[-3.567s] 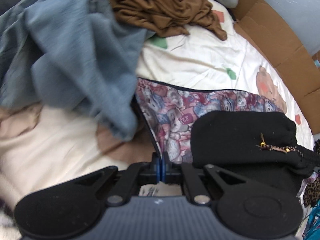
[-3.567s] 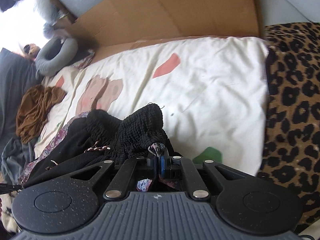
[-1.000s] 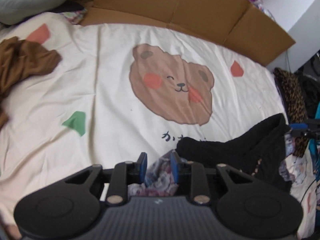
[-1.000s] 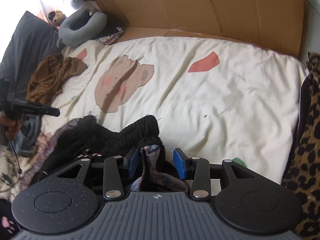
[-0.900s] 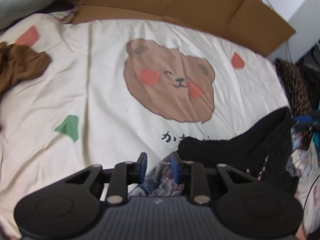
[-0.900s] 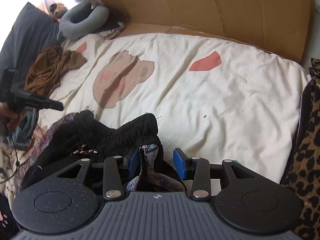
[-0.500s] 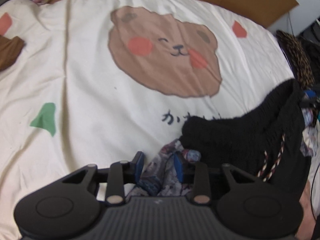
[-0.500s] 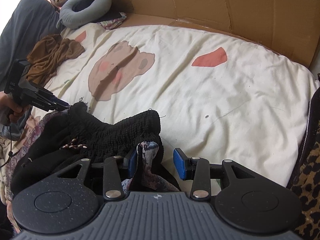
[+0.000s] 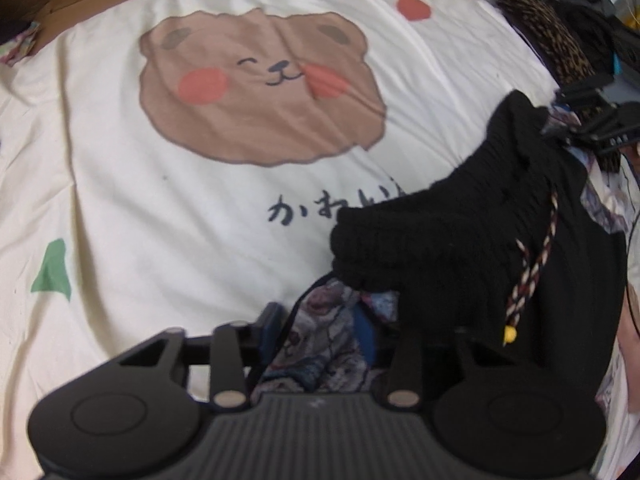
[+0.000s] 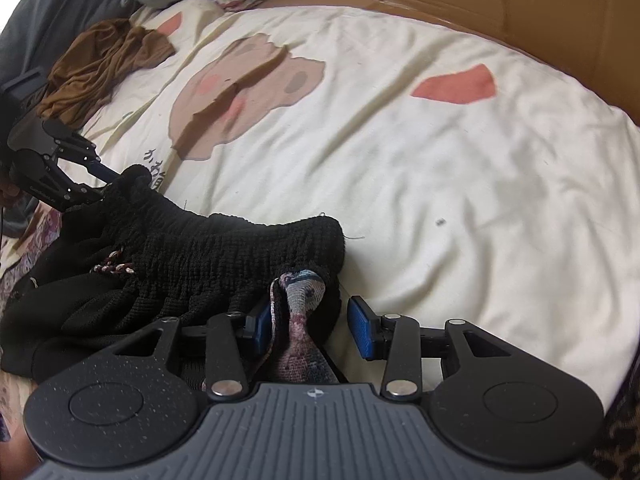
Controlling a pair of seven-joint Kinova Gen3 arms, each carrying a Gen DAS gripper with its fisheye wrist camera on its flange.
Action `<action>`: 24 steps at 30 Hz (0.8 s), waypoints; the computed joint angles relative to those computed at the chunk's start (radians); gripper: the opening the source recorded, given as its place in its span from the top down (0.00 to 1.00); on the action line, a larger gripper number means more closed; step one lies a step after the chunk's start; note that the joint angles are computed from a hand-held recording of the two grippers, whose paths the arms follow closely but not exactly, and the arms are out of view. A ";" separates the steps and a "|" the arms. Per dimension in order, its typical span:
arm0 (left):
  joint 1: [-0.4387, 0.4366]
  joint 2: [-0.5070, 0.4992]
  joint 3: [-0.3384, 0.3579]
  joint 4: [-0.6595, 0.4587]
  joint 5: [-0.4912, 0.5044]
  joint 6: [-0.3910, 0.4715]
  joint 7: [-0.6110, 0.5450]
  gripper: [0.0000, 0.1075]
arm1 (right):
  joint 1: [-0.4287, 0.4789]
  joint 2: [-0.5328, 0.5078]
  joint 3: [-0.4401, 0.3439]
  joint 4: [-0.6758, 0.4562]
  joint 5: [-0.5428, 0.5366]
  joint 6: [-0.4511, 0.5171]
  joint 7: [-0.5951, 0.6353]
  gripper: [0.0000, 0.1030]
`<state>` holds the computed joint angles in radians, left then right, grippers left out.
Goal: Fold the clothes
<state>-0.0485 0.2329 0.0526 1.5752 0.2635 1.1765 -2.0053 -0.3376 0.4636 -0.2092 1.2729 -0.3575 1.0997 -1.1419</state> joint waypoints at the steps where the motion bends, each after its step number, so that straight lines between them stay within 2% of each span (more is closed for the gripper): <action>1: -0.001 -0.001 0.000 0.001 0.001 -0.001 -0.001 0.84 | -0.002 0.003 -0.003 -0.001 0.001 -0.003 0.010 0.55; 2: 0.000 -0.004 -0.001 0.004 -0.001 -0.006 0.001 0.91 | -0.004 0.005 -0.005 -0.002 0.004 -0.006 0.018 0.55; 4: -0.007 -0.013 -0.003 0.015 0.010 -0.014 -0.007 0.94 | -0.010 0.007 -0.006 -0.006 0.012 -0.009 0.029 0.55; 11: -0.016 -0.082 -0.030 0.053 -0.015 -0.118 0.040 0.96 | -0.007 0.007 -0.009 -0.015 0.009 -0.011 0.060 0.55; 15: -0.019 -0.112 -0.045 0.053 -0.065 -0.172 0.094 0.97 | 0.007 0.015 -0.012 -0.034 -0.018 0.004 0.066 0.55; 18: -0.018 -0.117 -0.049 0.055 -0.100 -0.191 0.134 0.97 | 0.021 0.021 -0.017 -0.062 -0.046 0.025 0.069 0.55; 24: -0.023 -0.115 -0.045 0.077 -0.098 -0.217 0.154 0.97 | 0.055 0.020 -0.008 -0.092 -0.090 0.019 0.058 0.55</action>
<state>-0.0714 0.1176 0.0077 1.6521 0.1655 0.9594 -1.8515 -0.2829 0.4835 -0.2176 1.1807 -0.4470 1.1188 -1.0841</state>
